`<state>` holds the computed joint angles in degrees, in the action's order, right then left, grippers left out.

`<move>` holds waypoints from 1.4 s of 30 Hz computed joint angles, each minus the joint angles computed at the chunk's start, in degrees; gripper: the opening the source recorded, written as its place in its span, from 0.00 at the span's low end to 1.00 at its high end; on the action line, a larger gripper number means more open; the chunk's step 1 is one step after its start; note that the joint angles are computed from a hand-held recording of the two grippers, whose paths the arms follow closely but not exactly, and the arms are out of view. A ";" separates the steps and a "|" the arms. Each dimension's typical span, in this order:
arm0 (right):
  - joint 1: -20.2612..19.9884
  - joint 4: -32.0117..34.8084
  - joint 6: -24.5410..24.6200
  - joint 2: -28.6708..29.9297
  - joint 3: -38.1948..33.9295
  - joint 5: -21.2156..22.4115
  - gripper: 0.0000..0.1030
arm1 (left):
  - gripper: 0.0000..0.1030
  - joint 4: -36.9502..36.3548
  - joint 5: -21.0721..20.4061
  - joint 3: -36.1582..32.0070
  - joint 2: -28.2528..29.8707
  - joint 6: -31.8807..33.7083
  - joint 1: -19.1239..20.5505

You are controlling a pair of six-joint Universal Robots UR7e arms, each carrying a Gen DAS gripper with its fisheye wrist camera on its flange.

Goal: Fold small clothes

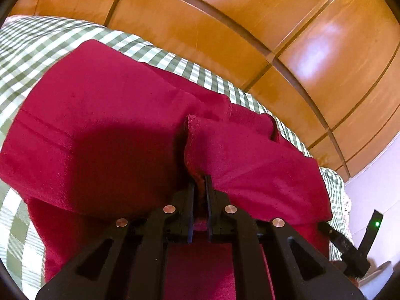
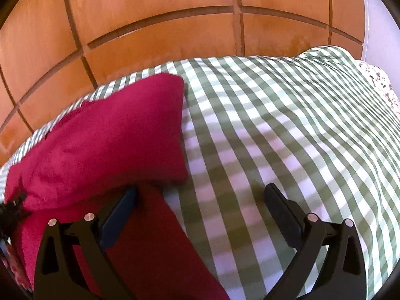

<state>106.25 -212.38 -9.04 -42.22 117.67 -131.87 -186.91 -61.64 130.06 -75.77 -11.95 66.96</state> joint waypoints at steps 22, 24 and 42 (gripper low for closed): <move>3.99 -19.39 -7.73 2.23 1.33 -6.72 0.98 | 0.16 -0.07 0.40 -0.39 0.77 1.70 -0.35; 4.57 -17.84 -10.69 2.60 -0.84 -5.11 0.98 | 0.16 -0.08 0.59 -0.39 0.85 1.74 -0.44; 0.68 -4.12 -20.92 15.96 -26.79 -20.49 0.98 | 0.16 -0.50 -0.42 -0.51 1.13 2.17 0.15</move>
